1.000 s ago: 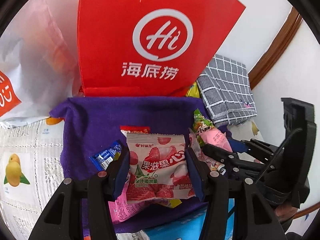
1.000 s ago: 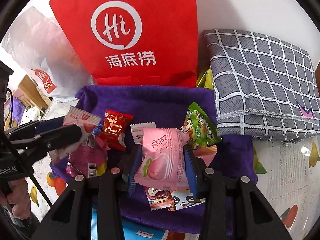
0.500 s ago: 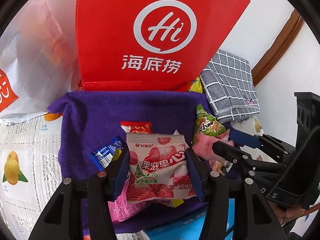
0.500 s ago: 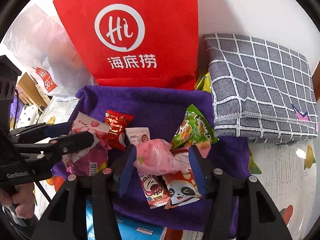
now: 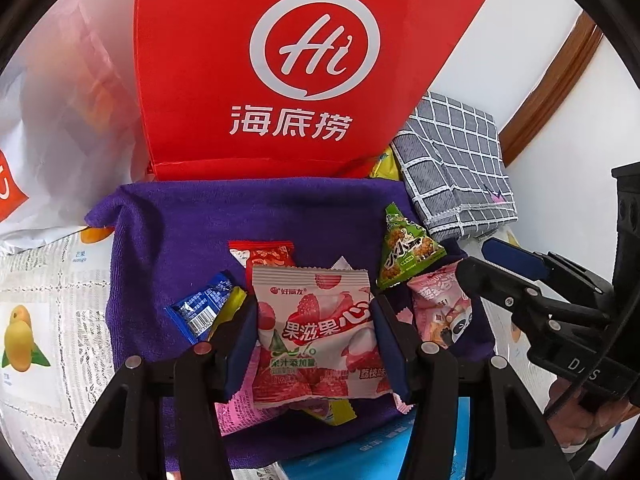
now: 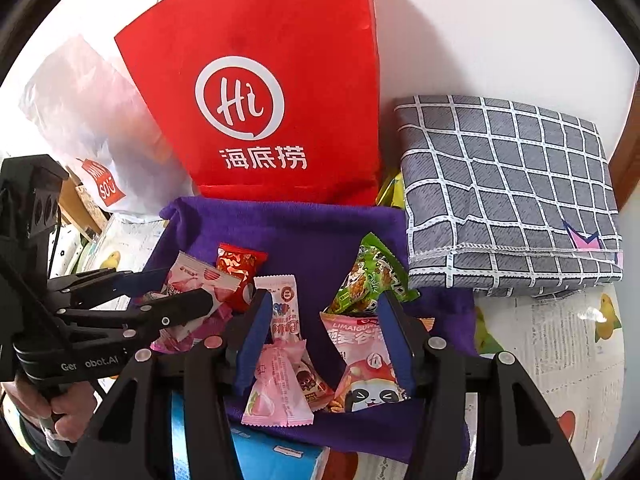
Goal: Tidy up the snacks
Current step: 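Withdraw both tools back toward the remaining loose snacks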
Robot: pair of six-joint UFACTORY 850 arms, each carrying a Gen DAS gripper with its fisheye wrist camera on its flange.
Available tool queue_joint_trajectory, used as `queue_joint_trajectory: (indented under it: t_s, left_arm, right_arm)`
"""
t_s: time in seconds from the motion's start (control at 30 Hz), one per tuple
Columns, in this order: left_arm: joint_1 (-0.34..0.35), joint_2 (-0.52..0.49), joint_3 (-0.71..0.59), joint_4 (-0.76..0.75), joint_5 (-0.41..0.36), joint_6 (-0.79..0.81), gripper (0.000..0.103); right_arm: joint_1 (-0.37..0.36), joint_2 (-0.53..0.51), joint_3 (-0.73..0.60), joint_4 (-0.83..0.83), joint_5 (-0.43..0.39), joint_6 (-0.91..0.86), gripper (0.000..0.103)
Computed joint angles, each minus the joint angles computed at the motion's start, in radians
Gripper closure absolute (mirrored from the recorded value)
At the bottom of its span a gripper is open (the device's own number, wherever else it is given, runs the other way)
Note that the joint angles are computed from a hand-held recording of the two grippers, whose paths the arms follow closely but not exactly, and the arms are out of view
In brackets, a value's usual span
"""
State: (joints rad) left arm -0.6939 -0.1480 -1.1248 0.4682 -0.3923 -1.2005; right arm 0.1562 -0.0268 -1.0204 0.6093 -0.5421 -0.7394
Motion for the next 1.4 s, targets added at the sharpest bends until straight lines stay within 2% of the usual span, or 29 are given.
queue_joint_trajectory:
  t_s: [0.2, 0.43, 0.8, 1.03, 1.2, 1.3, 1.4]
  left_arm:
    - [0.004, -0.001, -0.001, -0.020, 0.001, 0.017, 0.048]
    - [0.009, -0.001, -0.005, -0.056, -0.005, 0.051, 0.032]
    - [0.004, 0.028, 0.005, -0.015, -0.020, 0.009, 0.032]
    - [-0.039, 0.054, -0.010, 0.074, -0.074, -0.041, 0.032]
    - [-0.094, 0.074, -0.029, 0.156, -0.123, -0.081, 0.032]
    - [-0.131, 0.095, -0.025, 0.206, -0.143, -0.128, 0.032]
    - [-0.166, 0.130, -0.001, 0.208, -0.163, -0.161, 0.032]
  right_arm:
    - [-0.004, 0.000, -0.003, 0.000, -0.002, 0.007, 0.049]
    - [-0.003, 0.002, -0.004, -0.003, -0.004, 0.010, 0.049]
    - [-0.006, 0.037, 0.007, 0.002, 0.001, 0.018, 0.049]
    - [-0.015, 0.135, 0.073, -0.006, 0.010, 0.049, 0.048]
    - [-0.023, 0.237, 0.129, -0.148, 0.018, 0.150, 0.039]
    - [-0.038, 0.299, 0.163, -0.171, 0.004, 0.159, 0.032]
    - [-0.041, 0.363, 0.194, -0.220, -0.011, 0.206, 0.030]
